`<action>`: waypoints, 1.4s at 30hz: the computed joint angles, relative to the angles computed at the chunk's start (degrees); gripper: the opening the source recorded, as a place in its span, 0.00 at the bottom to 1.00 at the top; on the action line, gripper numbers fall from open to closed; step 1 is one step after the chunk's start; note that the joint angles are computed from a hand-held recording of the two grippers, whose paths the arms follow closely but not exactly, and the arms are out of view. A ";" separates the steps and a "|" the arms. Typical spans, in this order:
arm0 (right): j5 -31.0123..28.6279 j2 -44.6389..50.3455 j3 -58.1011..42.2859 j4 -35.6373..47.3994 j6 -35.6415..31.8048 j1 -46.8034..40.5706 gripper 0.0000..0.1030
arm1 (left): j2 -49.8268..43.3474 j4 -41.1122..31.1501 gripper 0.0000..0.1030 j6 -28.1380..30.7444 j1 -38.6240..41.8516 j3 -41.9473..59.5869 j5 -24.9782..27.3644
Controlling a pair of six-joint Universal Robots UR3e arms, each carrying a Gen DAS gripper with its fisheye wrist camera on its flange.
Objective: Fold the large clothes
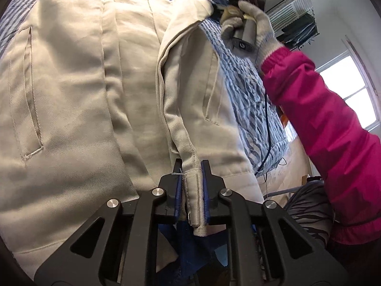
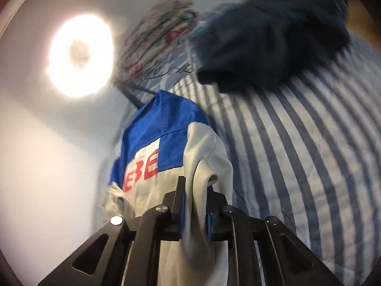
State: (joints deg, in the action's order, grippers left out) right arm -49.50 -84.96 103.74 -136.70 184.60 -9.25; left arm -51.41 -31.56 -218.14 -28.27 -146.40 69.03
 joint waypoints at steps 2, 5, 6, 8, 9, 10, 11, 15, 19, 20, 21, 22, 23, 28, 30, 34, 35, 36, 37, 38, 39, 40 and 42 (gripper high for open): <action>-6.52 1.08 -6.86 3.28 -0.90 5.25 0.08 | -0.19 0.69 0.11 -0.44 -0.74 -0.01 0.02; -12.08 3.40 -14.99 6.98 -1.07 11.14 0.08 | -1.14 2.39 0.11 -1.49 -2.30 -0.04 0.35; -14.77 5.15 -19.20 8.79 -0.85 14.18 0.08 | -1.59 3.31 0.10 -1.86 -2.93 -0.26 0.60; -19.47 8.05 -25.52 11.95 -1.02 19.25 0.08 | -1.71 3.86 0.10 -2.15 -3.74 -0.39 0.97; -22.12 9.88 -28.64 13.27 -1.23 21.70 0.08 | -1.52 3.81 0.10 -2.21 -3.91 -0.55 1.13; -25.10 11.96 -32.07 14.78 -1.42 24.31 0.08 | -1.29 3.69 0.10 -2.37 -3.76 -0.88 0.98; -28.64 14.92 -36.10 16.20 -1.67 27.68 0.08 | -0.52 3.49 0.10 -2.50 -3.11 -1.51 0.30; -32.73 21.90 -43.22 18.78 -0.55 33.22 0.08 | -1.10 3.74 0.10 -2.48 -3.17 -1.74 0.53; -23.01 23.76 -42.52 20.85 -0.02 31.14 0.30 | -2.73 4.61 0.10 -2.89 -3.67 -1.30 0.25; -20.08 21.99 -39.65 19.09 0.23 30.04 0.33 | -2.79 4.68 0.10 -2.99 -3.98 -1.14 0.53; -16.03 18.54 -34.64 15.62 0.63 27.91 0.36 | -2.87 4.81 0.10 -2.94 -4.08 -1.07 0.65; -13.06 15.05 -29.98 12.41 0.86 25.82 0.36 | -3.68 5.50 0.10 -2.99 -4.18 -0.94 0.67; -10.42 11.52 -25.26 8.94 1.50 23.57 0.35 | -4.60 6.46 0.10 -3.28 -4.34 -0.91 0.76; -21.13 4.01 -20.05 10.70 0.60 22.75 0.22 | -6.13 8.45 0.10 -3.86 -4.55 -1.19 0.84; -25.66 4.77 -20.37 12.07 -1.36 25.06 0.22 | -5.62 7.76 0.10 -3.52 -4.36 -1.08 0.87; -26.52 7.98 -18.26 9.24 0.19 29.26 0.22 | -5.80 7.20 0.10 -3.97 -5.50 -0.37 2.16; -26.34 9.88 -18.87 8.08 1.04 30.25 0.22 | -5.73 6.77 0.10 -4.05 -5.81 -0.11 2.56; -24.94 11.85 -18.93 6.62 1.81 31.33 0.21 | -5.74 6.40 0.10 -4.17 -6.26 0.29 2.99; -23.98 14.20 -19.61 6.22 2.36 32.82 0.22 | -6.31 6.21 0.10 -4.39 -7.11 1.02 3.91; -26.75 15.56 -21.04 6.40 2.79 34.78 0.23 | -6.40 5.67 0.10 -4.44 -7.68 1.57 4.70; -32.17 16.65 -21.97 4.60 1.52 37.95 0.23 | -6.37 5.35 0.10 -4.51 -7.97 1.92 4.98; -34.04 16.97 -23.40 6.02 0.51 39.16 0.23 | -6.32 5.50 0.10 -4.57 -8.32 1.98 5.27; -27.29 13.70 -22.19 8.79 0.83 36.23 0.22 | -5.00 4.23 0.11 -4.49 -9.08 2.62 6.25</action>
State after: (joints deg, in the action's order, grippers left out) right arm -76.79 -71.26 81.55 -127.91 185.43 26.98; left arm -56.41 -27.33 -222.62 -37.35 -143.77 75.29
